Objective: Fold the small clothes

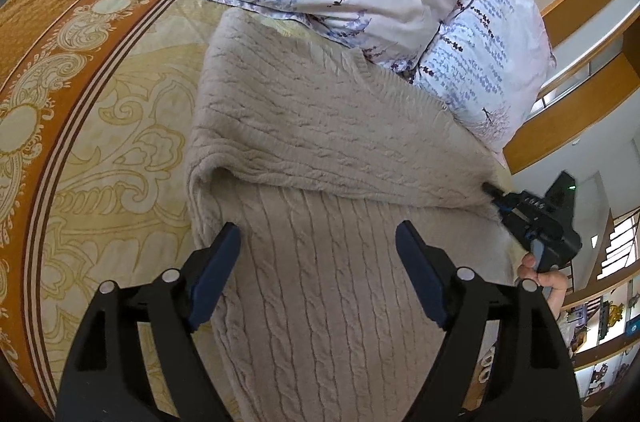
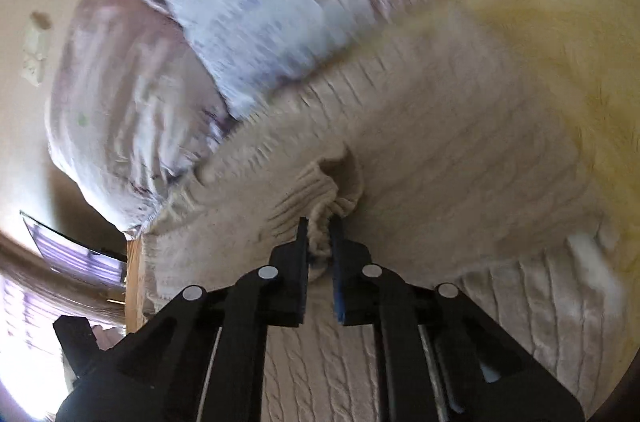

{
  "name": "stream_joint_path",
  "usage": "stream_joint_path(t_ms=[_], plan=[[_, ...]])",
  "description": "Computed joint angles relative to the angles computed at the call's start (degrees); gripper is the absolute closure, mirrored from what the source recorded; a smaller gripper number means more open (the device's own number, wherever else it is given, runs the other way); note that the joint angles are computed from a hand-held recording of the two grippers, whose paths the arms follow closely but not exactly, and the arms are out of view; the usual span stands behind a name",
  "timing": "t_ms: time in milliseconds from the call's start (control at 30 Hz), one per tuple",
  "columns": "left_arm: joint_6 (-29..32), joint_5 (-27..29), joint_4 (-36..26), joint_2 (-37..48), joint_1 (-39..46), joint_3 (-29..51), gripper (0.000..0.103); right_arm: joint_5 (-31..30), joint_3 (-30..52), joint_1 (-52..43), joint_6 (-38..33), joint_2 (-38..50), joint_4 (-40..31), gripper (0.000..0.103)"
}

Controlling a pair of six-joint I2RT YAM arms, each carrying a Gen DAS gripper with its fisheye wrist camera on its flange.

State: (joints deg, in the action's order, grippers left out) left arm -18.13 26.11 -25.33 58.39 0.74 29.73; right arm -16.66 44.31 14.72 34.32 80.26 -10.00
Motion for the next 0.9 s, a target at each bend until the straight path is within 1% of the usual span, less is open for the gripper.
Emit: stream_joint_path(t_ms=[33,100,167,200,233,300,333,367,400,433,467,500,533,600,633,700,733,767,900], plan=[[0.01,-0.13,0.2,0.05,-0.05,-0.16,0.023,1.46,-0.26,0.45,-0.71,-1.34,0.61,0.093],[-0.01,-0.33,0.5,0.24,-0.15,-0.39,0.023,7.87,-1.14,2.71,-2.47,-5.61,2.21,0.094],[-0.05,-0.46,0.93,0.56,-0.42,-0.62,0.023,13.64,-0.69,3.93,-3.42,-5.96,1.52,0.094],[0.04,-0.59,1.16,0.58,-0.54,-0.79,0.023,15.18,0.67,4.02,-3.92,-4.05,-0.37,0.094],[0.12,-0.94,1.44,0.51,-0.81,-0.99,0.023,14.9,2.86,3.39,-4.31,-0.54,-3.61,0.093],[0.29,-1.46,1.4,0.22,-1.18,-1.12,0.023,13.56,5.22,2.31,-3.87,3.75,-8.07,0.092],[0.42,-1.51,1.15,-0.2,-1.21,-1.25,0.023,13.16,5.12,2.02,-3.48,4.08,-8.54,0.091],[0.57,-1.38,0.85,-0.66,-1.1,-1.4,0.023,12.69,3.91,1.73,-3.18,2.85,-7.77,0.083],[0.81,-1.07,0.47,-1.2,-0.89,-1.55,0.023,13.59,3.57,1.81,-3.21,1.53,-8.6,0.078],[1.29,-0.49,-0.26,-2.23,-0.38,-1.9,0.023,14.53,3.08,1.98,-3.25,-0.1,-9.22,0.068],[1.88,0.14,-1.13,-3.37,0.25,-2.26,0.023,14.34,1.36,1.57,-3.88,-3.56,-8.86,0.06],[2.43,0.66,-1.77,-4.21,0.79,-2.54,0.023,14.11,0.17,1.36,-4.41,-6.05,-8.81,0.057],[3.37,1.37,-3.11,-6.05,1.65,-3.05,0.023,13.72,-0.67,0.78,-5.21,-7.98,-9.01,0.051],[4.68,1.48,-5.5,-9.52,2.69,-3.79,0.023,12.46,-2.66,-0.61,-7.15,-13.43,-10.72,0.05],[5.57,0.85,-7.5,-12.27,3.16,-4.23,0.023,10.65,-3.91,-2.23,-8.57,-16.24,-11.92,0.05],[7.84,0.42,-11.69,-17.75,4.81,-5.05,0.023,7.81,-5.79,-4.43,-10.07,-19.02,-12.77,0.05],[9.0,0.3,-13.78,-20.25,5.78,-5.39,0.023,4.96,-7.2,-7.2,-11.93,-21.63,-14.31,0.05],[9.88,0.25,-15.33,-21.87,6.48,-5.5,0.023,4.78,-7.75,-7.24,-11.93,-22.34,-14.55,0.05],[14.28,1.19,-22.25,-28.37,10.29,-6.52,0.023,-0.84,-11.1,-15.87,-19.09,-28.94,-20.86,0.05]])
